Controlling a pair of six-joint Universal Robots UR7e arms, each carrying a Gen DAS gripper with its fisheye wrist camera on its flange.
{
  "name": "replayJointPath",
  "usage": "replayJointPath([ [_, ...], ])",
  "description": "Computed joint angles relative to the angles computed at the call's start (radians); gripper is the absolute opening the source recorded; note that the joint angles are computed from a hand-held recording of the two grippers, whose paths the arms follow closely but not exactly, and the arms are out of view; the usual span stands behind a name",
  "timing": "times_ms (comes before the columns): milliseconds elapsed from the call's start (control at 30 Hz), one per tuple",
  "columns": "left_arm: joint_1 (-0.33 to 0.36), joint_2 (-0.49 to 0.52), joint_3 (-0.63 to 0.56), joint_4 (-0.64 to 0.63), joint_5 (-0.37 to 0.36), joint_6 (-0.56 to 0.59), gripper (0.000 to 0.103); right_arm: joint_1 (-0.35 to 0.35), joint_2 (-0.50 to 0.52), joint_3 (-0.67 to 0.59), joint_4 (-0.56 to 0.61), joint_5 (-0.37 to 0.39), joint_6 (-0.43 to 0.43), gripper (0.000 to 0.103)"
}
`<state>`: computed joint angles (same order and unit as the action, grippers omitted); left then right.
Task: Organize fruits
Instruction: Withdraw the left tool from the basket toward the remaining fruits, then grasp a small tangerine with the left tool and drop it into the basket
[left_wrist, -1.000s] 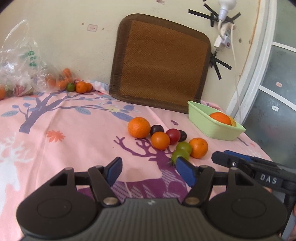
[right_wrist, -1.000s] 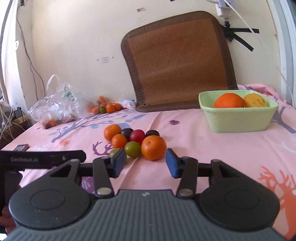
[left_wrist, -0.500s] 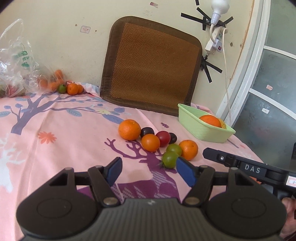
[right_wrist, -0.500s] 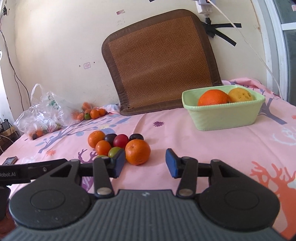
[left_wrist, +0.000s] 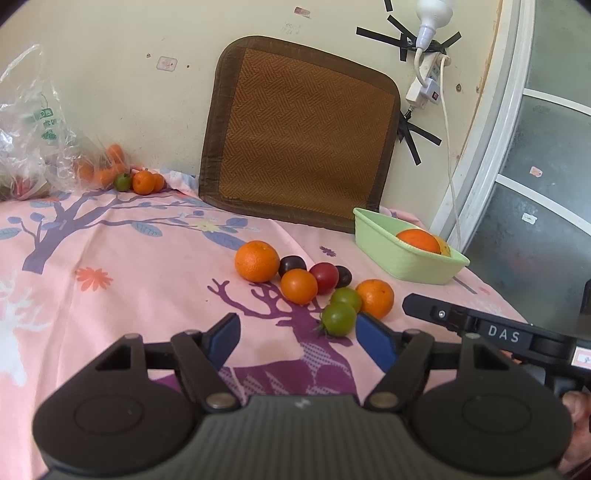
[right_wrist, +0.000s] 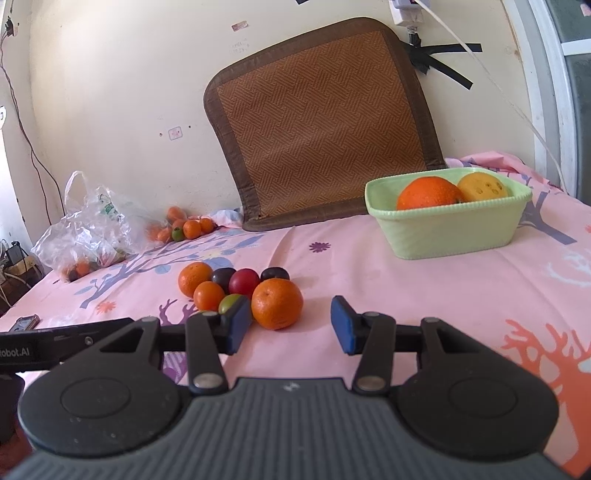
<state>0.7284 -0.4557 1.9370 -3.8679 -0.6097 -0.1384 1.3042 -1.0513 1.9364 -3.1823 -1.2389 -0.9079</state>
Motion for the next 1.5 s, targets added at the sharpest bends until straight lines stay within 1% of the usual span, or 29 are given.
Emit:
replayJointPath([
  [167,-0.001,-0.001,-0.002,0.008,0.004,0.012,0.071,-0.001,-0.007,-0.001,0.027,0.007,-0.019,0.051],
  [367,-0.002,-0.013,-0.001,0.056,-0.016,0.013,0.071,0.002,-0.019,-0.026,0.114,-0.006,-0.037,0.051],
  [467,0.002,-0.019,-0.011,0.102,-0.051,0.000,0.071,0.008,-0.021,-0.040,0.136,-0.018,-0.090,0.050],
  [567,0.013,-0.015,-0.040,0.142,-0.090,0.002,0.071,0.015,-0.026,-0.067,0.207,-0.026,-0.156,0.050],
  [667,0.024,-0.002,-0.084,0.197,-0.096,0.025,0.071,0.026,-0.025,-0.087,0.254,-0.036,-0.221,0.049],
  [700,0.028,0.000,-0.097,0.219,-0.097,0.030,0.069,0.029,-0.023,-0.096,0.272,-0.040,-0.233,0.048],
  [767,0.034,0.004,-0.123,0.267,-0.088,0.035,0.068,0.037,-0.016,-0.114,0.306,-0.045,-0.243,0.047],
  [800,0.038,0.005,-0.135,0.298,-0.079,0.028,0.066,0.041,-0.011,-0.122,0.314,-0.049,-0.248,0.045],
  [833,0.041,0.004,-0.143,0.328,-0.071,0.018,0.060,0.045,-0.003,-0.127,0.305,-0.057,-0.253,0.043],
  [900,0.054,-0.006,-0.156,0.396,-0.075,-0.007,0.053,0.053,0.015,-0.149,0.312,-0.078,-0.251,0.042],
  [967,0.056,-0.004,-0.161,0.399,-0.075,0.006,0.051,0.059,0.028,-0.178,0.347,-0.096,-0.239,0.042],
  [1033,0.058,-0.001,-0.170,0.411,-0.072,0.021,0.047,0.063,0.037,-0.207,0.407,-0.108,-0.234,0.042],
  [1067,0.059,0.001,-0.175,0.414,-0.071,0.028,0.047,0.064,0.043,-0.219,0.425,-0.113,-0.230,0.042],
  [1100,0.059,0.002,-0.178,0.415,-0.073,0.033,0.043,0.065,0.048,-0.227,0.432,-0.119,-0.230,0.042],
  [1133,0.060,0.002,-0.178,0.415,-0.076,0.037,0.035,0.066,0.054,-0.233,0.437,-0.126,-0.224,0.042],
  [1200,0.059,0.004,-0.178,0.408,-0.069,0.037,0.029,0.063,0.059,-0.243,0.462,-0.124,-0.210,0.042],
  [1333,0.059,-0.009,-0.151,0.379,-0.107,0.006,0.029,0.054,0.040,-0.224,0.446,-0.109,-0.215,0.041],
  [1400,0.058,-0.018,-0.133,0.352,-0.151,-0.011,0.029,0.046,0.027,-0.211,0.430,-0.094,-0.206,0.041],
  [1500,0.054,-0.022,-0.144,0.324,-0.196,0.010,0.029,0.029,0.010,-0.192,0.376,-0.052,-0.190,0.041],
])
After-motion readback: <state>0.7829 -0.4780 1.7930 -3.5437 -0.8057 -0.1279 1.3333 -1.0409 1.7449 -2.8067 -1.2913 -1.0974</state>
